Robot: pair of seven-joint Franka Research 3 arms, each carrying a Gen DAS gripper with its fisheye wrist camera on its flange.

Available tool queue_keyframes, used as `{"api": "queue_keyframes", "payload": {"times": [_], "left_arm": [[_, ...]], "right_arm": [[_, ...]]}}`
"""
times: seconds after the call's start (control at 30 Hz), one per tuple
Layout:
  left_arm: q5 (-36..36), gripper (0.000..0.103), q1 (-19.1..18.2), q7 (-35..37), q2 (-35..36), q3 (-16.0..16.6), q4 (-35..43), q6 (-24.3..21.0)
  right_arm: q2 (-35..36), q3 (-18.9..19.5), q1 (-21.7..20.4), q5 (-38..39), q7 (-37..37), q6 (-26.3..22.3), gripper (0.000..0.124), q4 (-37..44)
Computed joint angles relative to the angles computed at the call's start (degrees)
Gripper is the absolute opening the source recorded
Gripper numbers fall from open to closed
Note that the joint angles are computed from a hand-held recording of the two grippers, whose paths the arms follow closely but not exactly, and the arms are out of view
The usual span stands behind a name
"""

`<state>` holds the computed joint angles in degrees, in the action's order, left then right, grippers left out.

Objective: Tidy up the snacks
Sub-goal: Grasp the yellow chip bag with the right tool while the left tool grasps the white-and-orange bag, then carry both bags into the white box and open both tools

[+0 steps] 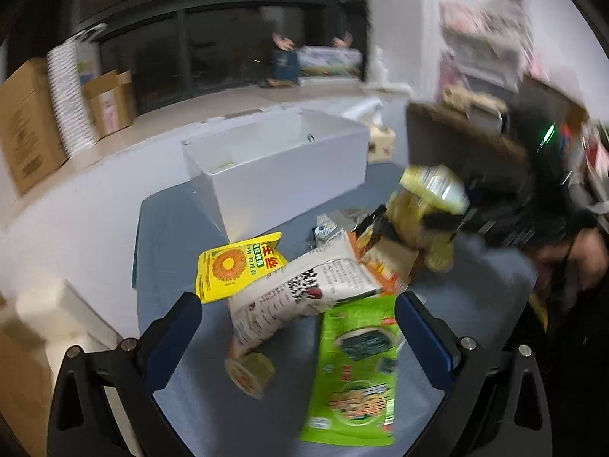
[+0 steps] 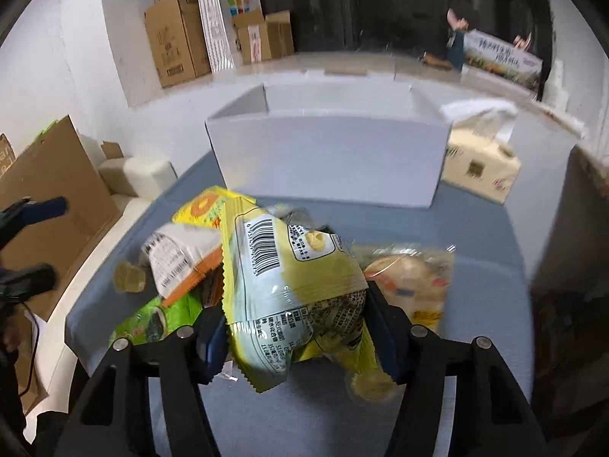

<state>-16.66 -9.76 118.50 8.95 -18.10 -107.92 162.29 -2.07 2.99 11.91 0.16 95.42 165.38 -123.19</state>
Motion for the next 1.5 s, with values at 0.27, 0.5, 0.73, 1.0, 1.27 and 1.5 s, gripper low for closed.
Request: {"api": "queue_keyframes", "payload": {"times": [0.27, 0.5, 0.73, 1.0, 1.27, 1.5], "left_arm": [[4.6, 0.103, 2.0, 15.3, 12.1, -1.8, 19.3, -16.7], [9.8, 0.103, -0.7, 21.7, 23.8, -0.8, 36.3, -34.6], [8.5, 0.05, -2.7, 20.9, 35.9, -0.6, 54.9, -50.1], [-3.2, 0.042, 3.7, 25.0, 21.7, -4.9, 32.2, -28.4], [-30.0, 0.042, 8.9, 27.3, 10.4, -9.6, 18.4, -12.1], [-32.3, 0.042, 3.8, 15.1, 12.0, -5.8, 23.9, -5.5]], "right_arm": [[-8.0, 1.0, -1.5, 1.8, -0.6, 3.8, 0.067, -5.9], [-13.4, 3.8, -5.1, 1.1, 0.9, 4.5, 0.067, -10.0], [-14.0, 3.8, -6.3, 1.8, 2.2, 3.6, 0.067, -11.4], [-12.7, 2.9, -4.9, 3.6, 0.9, 4.1, 0.067, -11.2], [-9.9, -1.2, 0.7, 13.6, -4.1, 8.1, 0.067, -9.9], [-3.8, -8.0, 8.6, 38.1, -21.5, 9.3, 0.067, -1.3]]}}
